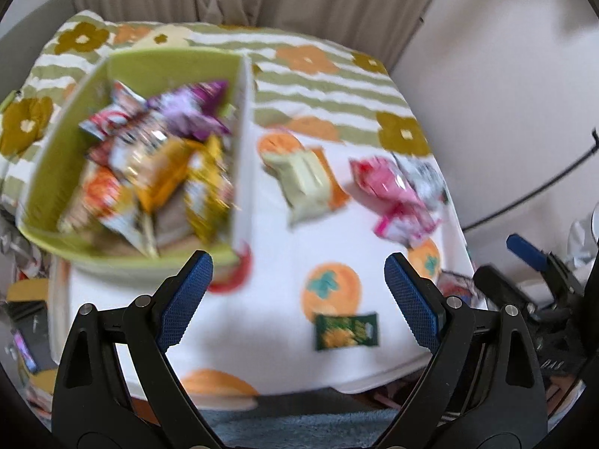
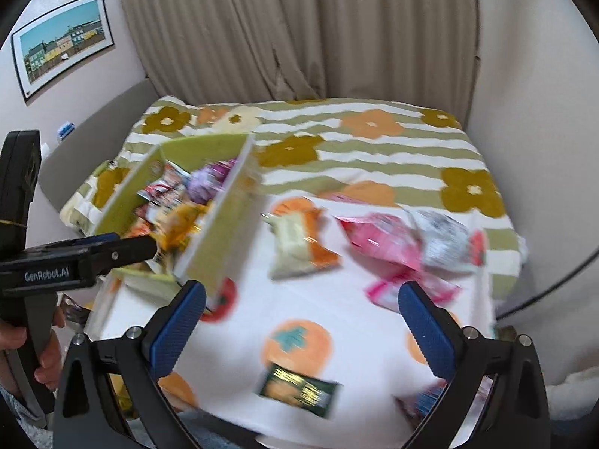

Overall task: Organize snacks
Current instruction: 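Move both tools back over the remaining snacks on the sheet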

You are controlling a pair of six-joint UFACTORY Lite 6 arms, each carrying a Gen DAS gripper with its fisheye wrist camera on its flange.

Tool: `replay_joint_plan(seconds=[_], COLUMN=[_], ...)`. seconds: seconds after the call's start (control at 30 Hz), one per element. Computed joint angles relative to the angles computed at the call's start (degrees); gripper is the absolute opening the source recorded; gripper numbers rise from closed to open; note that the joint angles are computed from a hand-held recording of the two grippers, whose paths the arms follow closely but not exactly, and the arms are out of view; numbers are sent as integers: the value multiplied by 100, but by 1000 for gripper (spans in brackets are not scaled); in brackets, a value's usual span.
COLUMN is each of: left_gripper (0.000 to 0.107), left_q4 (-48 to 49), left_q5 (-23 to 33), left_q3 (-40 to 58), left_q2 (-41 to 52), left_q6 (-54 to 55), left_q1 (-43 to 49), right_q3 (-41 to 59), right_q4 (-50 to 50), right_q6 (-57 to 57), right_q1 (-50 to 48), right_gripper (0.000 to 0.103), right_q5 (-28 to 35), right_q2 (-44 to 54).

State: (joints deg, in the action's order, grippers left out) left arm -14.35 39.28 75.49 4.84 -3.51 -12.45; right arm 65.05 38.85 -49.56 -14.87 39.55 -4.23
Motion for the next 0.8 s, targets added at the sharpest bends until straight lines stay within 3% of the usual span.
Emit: replay_joint_plan(seconds=[0.37, 0.7, 0.8], left_gripper=[92, 92, 86], left_q4=[1318, 1846, 1746], left_q5=[-705, -457, -378], left_q3=[-849, -335, -160], left_q2=[347, 1622, 1940], left_q6=[-2059, -118, 584], left_q1=[-2024, -2462, -2479], right_q3=[-533, -775, -860], right_q4=[621, 696, 644], right_q6=[-2032, -2477, -2365], right_q1=[-2120, -2932, -2968], right_gripper=[103, 103, 103], right_q5=[820, 779, 601], right_q2=[204, 718, 789])
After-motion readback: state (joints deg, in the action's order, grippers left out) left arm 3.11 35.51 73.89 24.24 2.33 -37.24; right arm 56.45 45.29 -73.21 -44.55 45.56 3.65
